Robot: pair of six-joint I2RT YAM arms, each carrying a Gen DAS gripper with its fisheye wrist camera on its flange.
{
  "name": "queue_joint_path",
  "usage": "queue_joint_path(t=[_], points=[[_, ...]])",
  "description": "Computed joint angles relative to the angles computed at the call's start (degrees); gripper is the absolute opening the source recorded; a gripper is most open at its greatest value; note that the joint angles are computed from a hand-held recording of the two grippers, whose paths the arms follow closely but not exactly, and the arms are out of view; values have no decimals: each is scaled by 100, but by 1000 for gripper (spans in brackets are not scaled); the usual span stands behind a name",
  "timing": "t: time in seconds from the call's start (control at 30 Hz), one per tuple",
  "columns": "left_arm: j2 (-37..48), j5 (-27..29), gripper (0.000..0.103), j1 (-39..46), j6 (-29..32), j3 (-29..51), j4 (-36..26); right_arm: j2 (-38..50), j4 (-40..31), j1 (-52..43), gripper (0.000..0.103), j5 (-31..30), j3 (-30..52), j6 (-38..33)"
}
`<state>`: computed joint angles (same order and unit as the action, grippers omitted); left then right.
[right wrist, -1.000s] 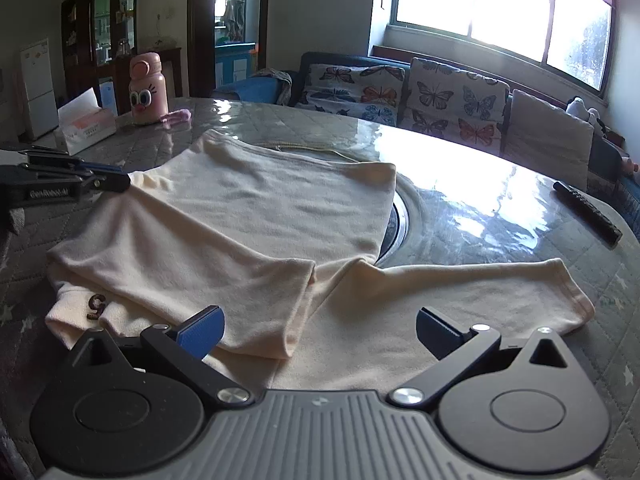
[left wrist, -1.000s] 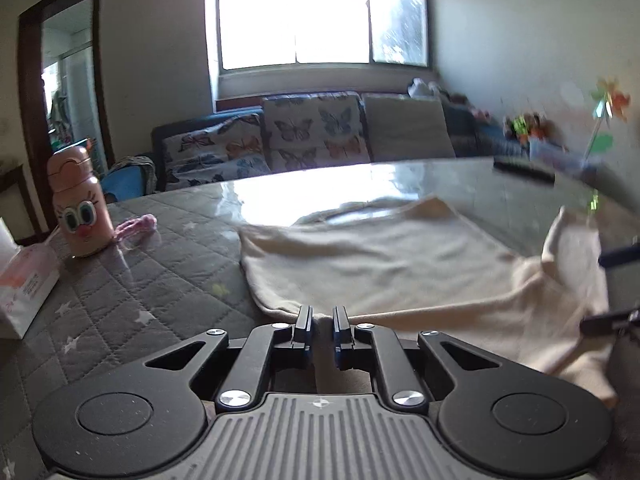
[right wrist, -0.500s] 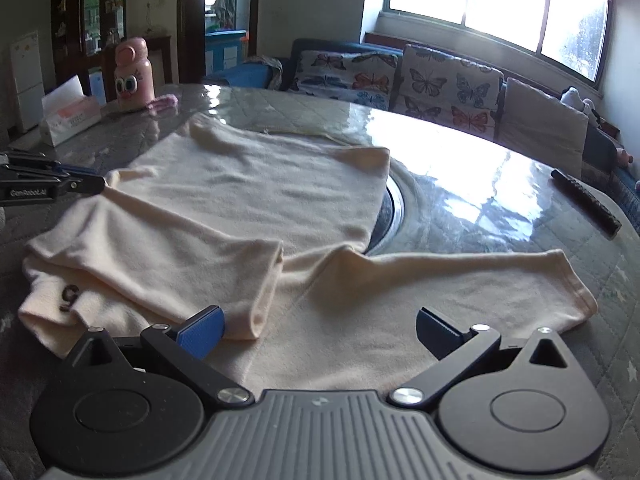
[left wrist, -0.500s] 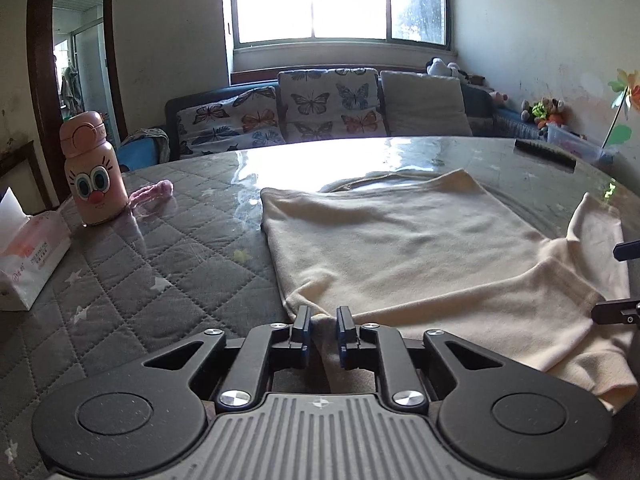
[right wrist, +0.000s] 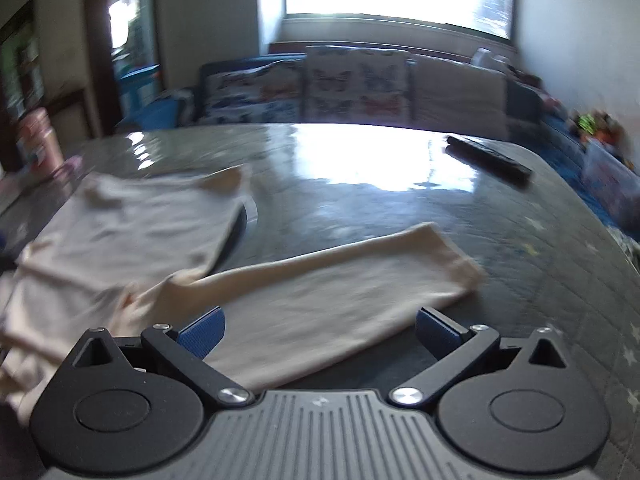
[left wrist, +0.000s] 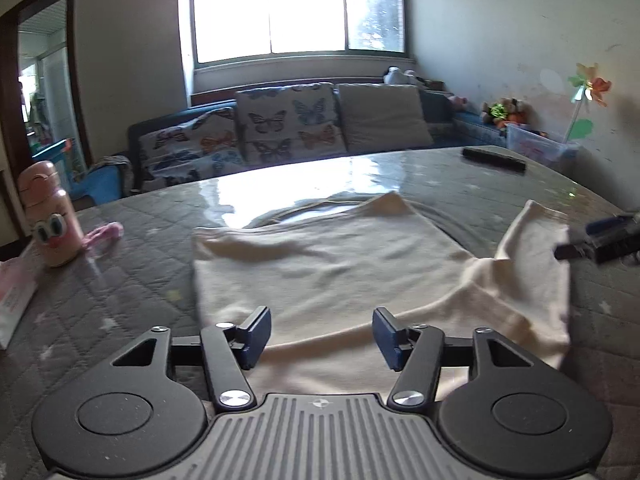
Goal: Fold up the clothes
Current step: 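Close the right tool on the sleeve cuff, then lift the sleeve with the right tool and fold it across the body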
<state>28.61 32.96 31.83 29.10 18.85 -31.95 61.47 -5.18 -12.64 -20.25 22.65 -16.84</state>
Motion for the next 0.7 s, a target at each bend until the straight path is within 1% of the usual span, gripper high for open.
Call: queue_joint_path(t=[0.07, 0.17, 0.23, 0.27, 0.33, 0.37, 0.4, 0.43, 0.47, 0.5, 0.53, 0.57, 0.6, 0.63, 0.7], points=[[-190, -297, 75, -500, -280, -59, -16, 558, 404, -392, 99, -3, 209, 46], [-393, -728, 76, -1222, -614, -117, -43, 1346, 680, -770, 93, -100, 601, 206], [-465, -1008, 76, -1669, -830, -145, -17, 1771, 742, -893, 85, -172, 838, 362], [-463, -1122, 76, -1876, -939, -153, 4, 1976, 761, -948, 83, -203, 962, 442], [-438, -1367, 76, -2297, -1130, -177, 60, 2324, 927, -980, 73, -150, 1110, 542], [-433, -1526, 76, -2525, -1217, -199, 98, 2437, 1012, -970, 71, -116, 1140, 584], [-410, -1681, 76, -2735, -1301, -218, 145, 2478, 1111, -953, 68, -80, 1126, 607], [-366, -1799, 76, -2906, -1371, -233, 193, 2509, 1207, -940, 60, -40, 1117, 621], [-319, -1900, 76, -3062, -1434, -246, 244, 2540, 1301, -926, 56, 0, 1110, 634], [-289, -2013, 76, -3227, -1495, -258, 284, 2533, 1334, -918, 47, 42, 1098, 636], [-263, -2115, 76, -3369, -1540, -272, 322, 2526, 1366, -910, 34, 84, 1086, 637], [-218, -2207, 76, -3497, -1583, -286, 377, 2519, 1397, -904, 28, 123, 1075, 638], [-170, -2274, 76, -3590, -1619, -299, 429, 2518, 1404, -949, 19, 71, 1069, 648], [-123, -2329, 76, -3668, -1650, -311, 478, 2504, 1407, -1010, 12, 5, 1060, 678], [-22, -2411, 76, -3793, -1701, -331, 575, 2414, 1400, -1144, 8, -112, 1032, 676]])
